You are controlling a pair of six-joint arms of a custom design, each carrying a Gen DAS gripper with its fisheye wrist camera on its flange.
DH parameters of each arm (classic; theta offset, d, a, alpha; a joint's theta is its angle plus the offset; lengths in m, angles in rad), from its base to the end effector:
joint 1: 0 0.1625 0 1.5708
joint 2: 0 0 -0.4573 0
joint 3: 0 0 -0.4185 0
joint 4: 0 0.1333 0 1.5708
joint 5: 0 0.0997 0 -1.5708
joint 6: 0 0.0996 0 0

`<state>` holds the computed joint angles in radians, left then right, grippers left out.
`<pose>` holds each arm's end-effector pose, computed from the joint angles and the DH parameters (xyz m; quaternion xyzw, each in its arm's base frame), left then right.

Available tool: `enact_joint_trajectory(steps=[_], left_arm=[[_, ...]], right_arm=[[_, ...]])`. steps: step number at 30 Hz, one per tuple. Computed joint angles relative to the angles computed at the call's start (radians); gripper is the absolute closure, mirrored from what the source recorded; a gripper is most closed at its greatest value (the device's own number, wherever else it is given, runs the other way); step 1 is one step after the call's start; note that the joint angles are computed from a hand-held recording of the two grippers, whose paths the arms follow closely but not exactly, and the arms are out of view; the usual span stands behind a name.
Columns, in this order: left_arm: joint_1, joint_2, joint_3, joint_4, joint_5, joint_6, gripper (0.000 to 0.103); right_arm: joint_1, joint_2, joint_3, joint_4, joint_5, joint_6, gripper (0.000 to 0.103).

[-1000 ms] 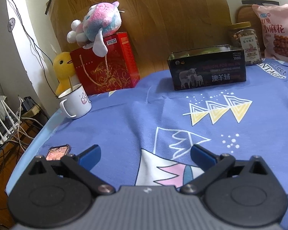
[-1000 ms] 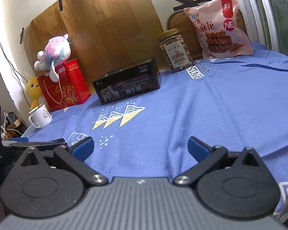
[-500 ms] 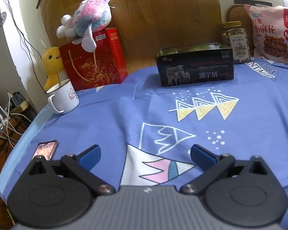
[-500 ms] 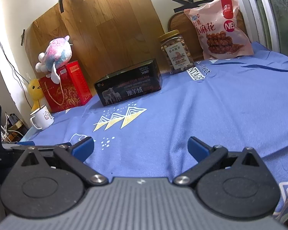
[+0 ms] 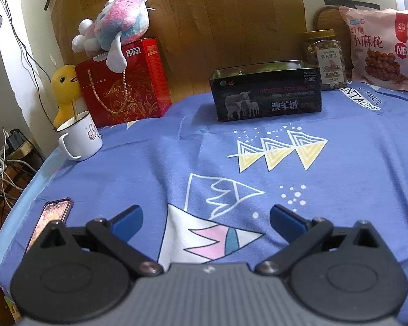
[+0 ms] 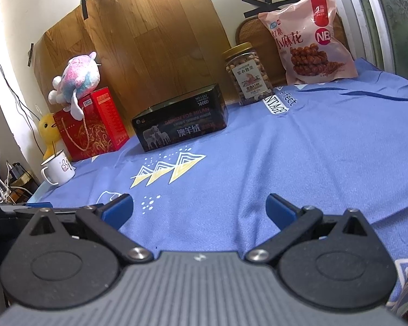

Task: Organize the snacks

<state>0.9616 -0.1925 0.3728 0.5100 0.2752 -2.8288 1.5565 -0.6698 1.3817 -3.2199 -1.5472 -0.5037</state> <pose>-0.2801 -0.8019 0.0808 0.0906 0.7605 -0.4167 0.4897 0.1240 -0.8165 0.1944 0.2213 -0.8643 0.4392 0.1055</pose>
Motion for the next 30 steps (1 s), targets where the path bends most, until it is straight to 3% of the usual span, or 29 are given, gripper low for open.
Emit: enact_joint_trajectory(steps=[30], left_arm=[[0.004,0.003,-0.004,0.024,0.006,-0.028,0.0]], right_arm=[[-0.001,-0.001,-0.002,0.002,-0.001,0.005,0.0]])
